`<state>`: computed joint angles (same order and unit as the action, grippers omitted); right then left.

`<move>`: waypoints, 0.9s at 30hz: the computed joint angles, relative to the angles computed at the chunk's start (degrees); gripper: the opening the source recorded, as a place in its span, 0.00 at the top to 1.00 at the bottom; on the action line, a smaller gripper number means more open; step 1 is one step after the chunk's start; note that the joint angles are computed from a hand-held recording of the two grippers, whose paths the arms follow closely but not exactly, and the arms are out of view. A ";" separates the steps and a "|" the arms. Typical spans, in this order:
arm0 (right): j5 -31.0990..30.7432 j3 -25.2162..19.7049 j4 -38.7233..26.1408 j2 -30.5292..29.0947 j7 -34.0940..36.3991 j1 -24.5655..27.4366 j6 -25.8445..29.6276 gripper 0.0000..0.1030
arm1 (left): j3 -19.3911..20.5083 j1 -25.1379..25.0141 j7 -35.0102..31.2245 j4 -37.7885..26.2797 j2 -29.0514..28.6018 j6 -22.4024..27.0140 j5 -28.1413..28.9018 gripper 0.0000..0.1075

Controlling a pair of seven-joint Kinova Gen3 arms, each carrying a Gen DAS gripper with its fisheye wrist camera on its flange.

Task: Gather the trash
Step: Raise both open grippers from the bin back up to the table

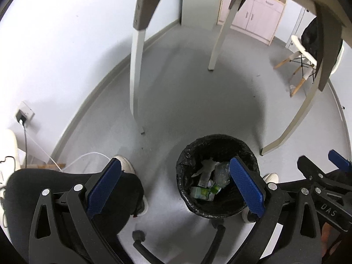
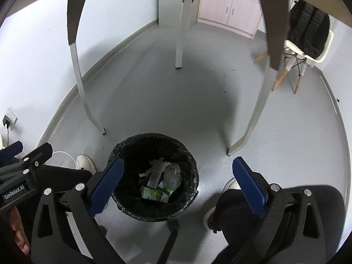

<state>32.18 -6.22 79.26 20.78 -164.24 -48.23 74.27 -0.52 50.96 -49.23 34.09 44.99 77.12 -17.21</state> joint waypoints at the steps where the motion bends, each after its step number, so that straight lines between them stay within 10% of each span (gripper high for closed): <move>1: -0.03 -0.04 -0.16 -0.36 -0.37 -0.42 0.91 0.08 | -0.03 0.18 0.15 0.59 -0.64 -0.23 -0.04 0.10; 27: 14.82 -6.76 -7.52 -7.81 -6.40 -13.52 19.64 0.08 | 1.36 7.31 3.65 9.38 -15.55 -2.30 -11.14 0.10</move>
